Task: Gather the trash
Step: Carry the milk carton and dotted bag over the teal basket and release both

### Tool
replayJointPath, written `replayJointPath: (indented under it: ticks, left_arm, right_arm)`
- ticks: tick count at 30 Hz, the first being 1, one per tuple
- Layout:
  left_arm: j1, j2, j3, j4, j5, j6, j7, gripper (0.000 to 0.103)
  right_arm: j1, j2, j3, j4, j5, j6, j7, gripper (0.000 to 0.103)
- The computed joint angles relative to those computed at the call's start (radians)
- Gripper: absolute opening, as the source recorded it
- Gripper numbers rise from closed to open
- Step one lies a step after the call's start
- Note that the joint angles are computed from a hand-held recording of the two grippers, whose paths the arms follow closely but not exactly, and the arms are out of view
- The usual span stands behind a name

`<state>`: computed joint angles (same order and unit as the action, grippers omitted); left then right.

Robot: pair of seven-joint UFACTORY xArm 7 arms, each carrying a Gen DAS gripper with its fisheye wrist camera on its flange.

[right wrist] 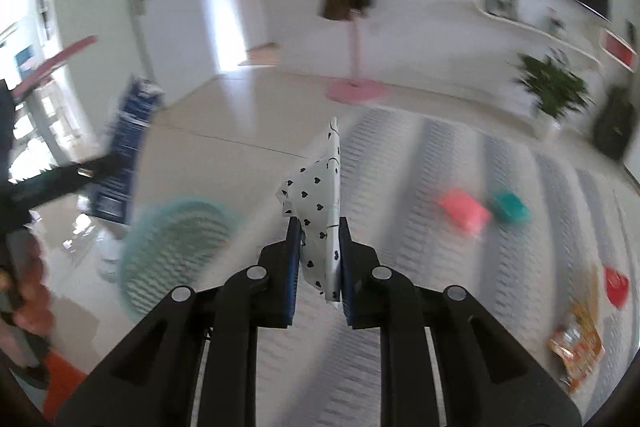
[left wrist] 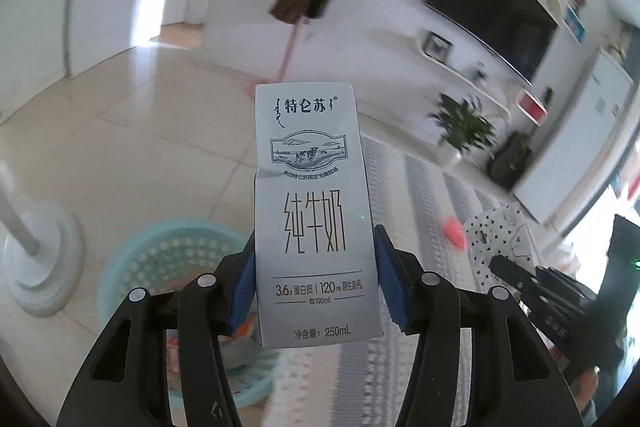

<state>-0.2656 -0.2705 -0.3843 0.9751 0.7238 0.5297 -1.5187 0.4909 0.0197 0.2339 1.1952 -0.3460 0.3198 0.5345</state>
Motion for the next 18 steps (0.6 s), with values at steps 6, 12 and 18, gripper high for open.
replayJointPath:
  ticks: [6,12,18]
  left_arm:
    - [0.002,-0.099,0.075,-0.156,-0.192,-0.045,0.069,0.051]
    - [0.011,-0.116,0.112,-0.243,-0.373,-0.075,0.181,0.052]
    - [0.019,-0.121,0.127,-0.282,-0.482,-0.108,0.269,0.055]
  right_arm:
    - [0.118,0.191,0.029,0.238,0.014,0.087,-0.027,0.015]
    - [0.204,0.374,0.015,0.425,0.142,0.186,-0.083,0.015]
    - [0.277,0.462,-0.03,0.528,0.159,0.271,-0.072,0.02]
